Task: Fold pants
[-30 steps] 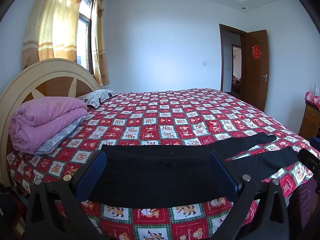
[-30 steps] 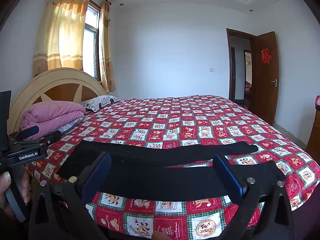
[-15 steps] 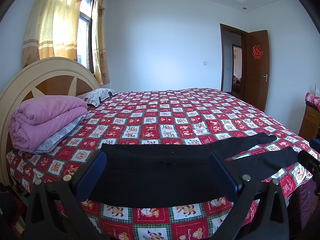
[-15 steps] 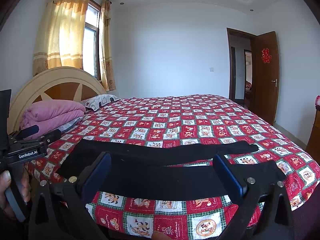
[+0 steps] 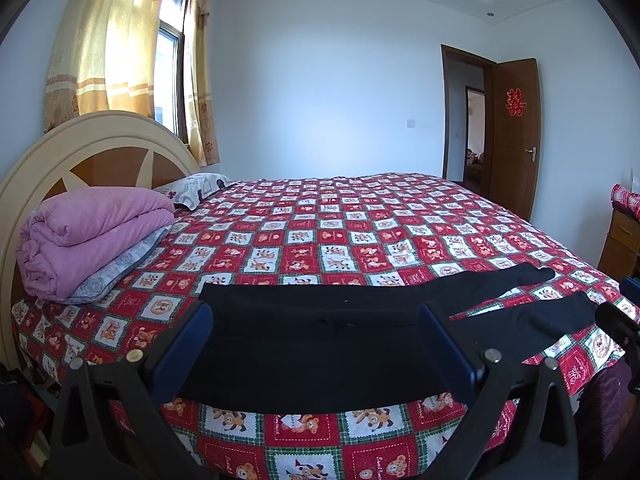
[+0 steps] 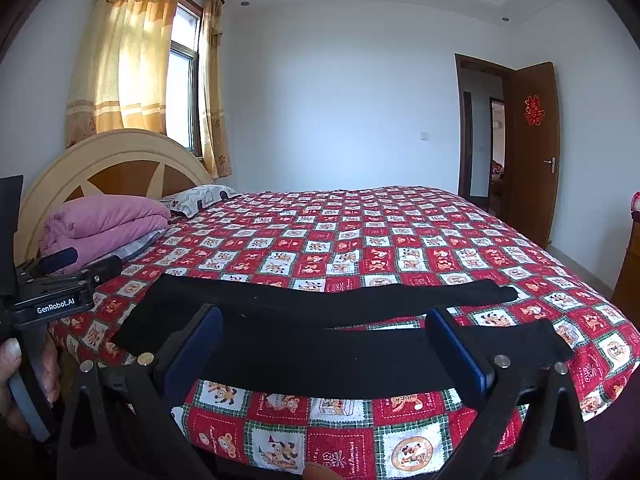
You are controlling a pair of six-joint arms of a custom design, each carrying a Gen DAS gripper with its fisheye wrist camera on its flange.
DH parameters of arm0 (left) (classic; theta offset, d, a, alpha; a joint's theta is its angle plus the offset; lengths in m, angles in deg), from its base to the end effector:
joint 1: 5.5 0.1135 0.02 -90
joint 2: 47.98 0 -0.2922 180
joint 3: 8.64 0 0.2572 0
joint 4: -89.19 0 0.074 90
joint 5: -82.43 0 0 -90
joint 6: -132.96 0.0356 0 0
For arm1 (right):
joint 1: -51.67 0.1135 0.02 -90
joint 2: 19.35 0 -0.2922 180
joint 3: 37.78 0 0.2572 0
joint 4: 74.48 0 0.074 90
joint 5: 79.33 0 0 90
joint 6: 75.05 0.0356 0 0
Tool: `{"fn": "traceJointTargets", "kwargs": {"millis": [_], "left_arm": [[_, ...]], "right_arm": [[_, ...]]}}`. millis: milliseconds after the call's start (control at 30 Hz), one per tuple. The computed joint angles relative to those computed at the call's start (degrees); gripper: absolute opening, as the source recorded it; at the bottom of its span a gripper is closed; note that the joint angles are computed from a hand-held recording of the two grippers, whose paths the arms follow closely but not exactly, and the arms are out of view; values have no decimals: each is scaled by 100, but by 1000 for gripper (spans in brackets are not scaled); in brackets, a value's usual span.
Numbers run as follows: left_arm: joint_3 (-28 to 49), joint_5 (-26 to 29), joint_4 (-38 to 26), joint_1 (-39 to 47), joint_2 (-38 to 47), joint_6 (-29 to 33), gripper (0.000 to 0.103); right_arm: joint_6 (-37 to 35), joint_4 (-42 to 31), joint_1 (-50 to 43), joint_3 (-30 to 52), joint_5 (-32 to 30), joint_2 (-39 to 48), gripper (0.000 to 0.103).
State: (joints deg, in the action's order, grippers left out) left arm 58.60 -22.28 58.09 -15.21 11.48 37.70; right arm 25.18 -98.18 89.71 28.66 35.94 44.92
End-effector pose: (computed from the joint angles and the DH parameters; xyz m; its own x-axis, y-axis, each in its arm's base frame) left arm 0.2242 -0.0292 0.3571 -0.3824 -0.0245 -0.9237 -0.1022 0.9946 0.0159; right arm 0.2054 0.1414 0.3475 -0.3279 -0.0526 -0.9433 -0.1893 0.9819 0.0110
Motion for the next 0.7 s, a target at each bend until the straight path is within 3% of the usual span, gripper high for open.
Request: {"fn": "traceJointTargets", "kwargs": {"millis": [300, 467, 567, 700], "left_arm": [[-130, 83, 243, 73, 525, -39, 103], [-31, 661, 490, 665, 1370, 171, 103], [253, 941, 611, 1313, 2066, 193, 103], [1265, 1374, 538, 2276, 3257, 165, 103]], "right_arm": [[23, 39, -106, -3, -99, 307, 102], [94, 43, -401, 4, -350, 703, 102], [99, 95, -660, -41, -583, 938, 102], [-24, 299, -987, -146, -854, 1238, 102]]}}
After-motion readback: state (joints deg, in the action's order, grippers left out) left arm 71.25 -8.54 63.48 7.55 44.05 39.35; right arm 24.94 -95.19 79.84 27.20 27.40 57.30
